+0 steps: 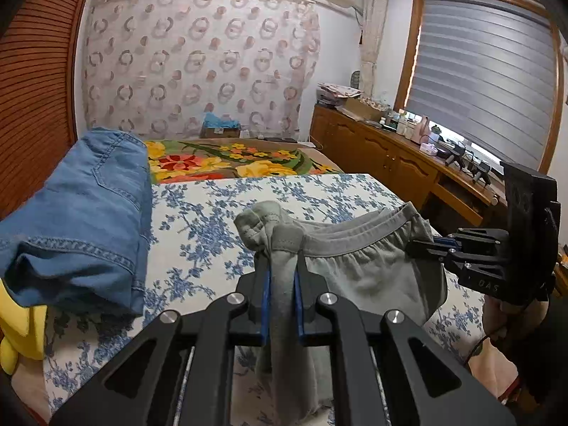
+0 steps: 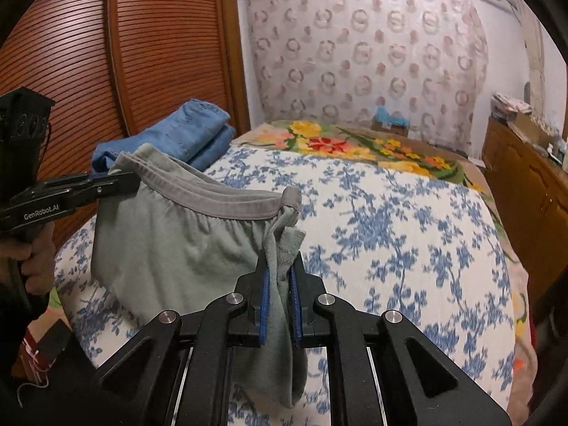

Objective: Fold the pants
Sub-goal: 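Lift the folded pants with both grippers and carry them toward the jeans stack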

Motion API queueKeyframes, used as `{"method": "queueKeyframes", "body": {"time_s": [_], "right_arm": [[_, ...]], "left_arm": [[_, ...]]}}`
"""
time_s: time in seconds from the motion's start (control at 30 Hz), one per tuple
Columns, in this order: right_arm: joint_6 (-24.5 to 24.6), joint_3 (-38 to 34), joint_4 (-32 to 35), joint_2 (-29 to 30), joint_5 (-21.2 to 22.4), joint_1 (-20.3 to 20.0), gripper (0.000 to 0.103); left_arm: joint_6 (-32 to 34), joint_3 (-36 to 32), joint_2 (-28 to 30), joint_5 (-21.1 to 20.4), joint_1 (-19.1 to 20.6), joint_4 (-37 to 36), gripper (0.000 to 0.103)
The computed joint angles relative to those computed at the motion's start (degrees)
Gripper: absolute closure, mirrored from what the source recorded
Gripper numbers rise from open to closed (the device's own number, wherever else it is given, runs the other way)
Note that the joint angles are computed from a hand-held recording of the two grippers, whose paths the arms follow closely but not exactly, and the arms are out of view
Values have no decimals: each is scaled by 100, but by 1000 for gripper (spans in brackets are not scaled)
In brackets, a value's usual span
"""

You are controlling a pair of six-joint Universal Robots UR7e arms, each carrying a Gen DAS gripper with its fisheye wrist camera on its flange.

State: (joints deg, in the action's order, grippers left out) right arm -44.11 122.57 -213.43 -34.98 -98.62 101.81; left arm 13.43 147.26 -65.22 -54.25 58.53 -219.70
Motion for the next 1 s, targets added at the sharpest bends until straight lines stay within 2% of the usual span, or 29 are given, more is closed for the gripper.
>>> {"method": "queueKeyframes", "body": {"time_s": [0.37,0.83,1.0], "right_arm": [[-105,-672,689,33,-7,248,95],[-169,-1578,1488,198,-6,571,95],[-231,-1894,1724,273,192,668,95]], "left_arm": [[200,-381,-306,144,58,525,94],[432,-836,-710,96,298,990,94],[532,-869,-917,180,302,931,94]]}}
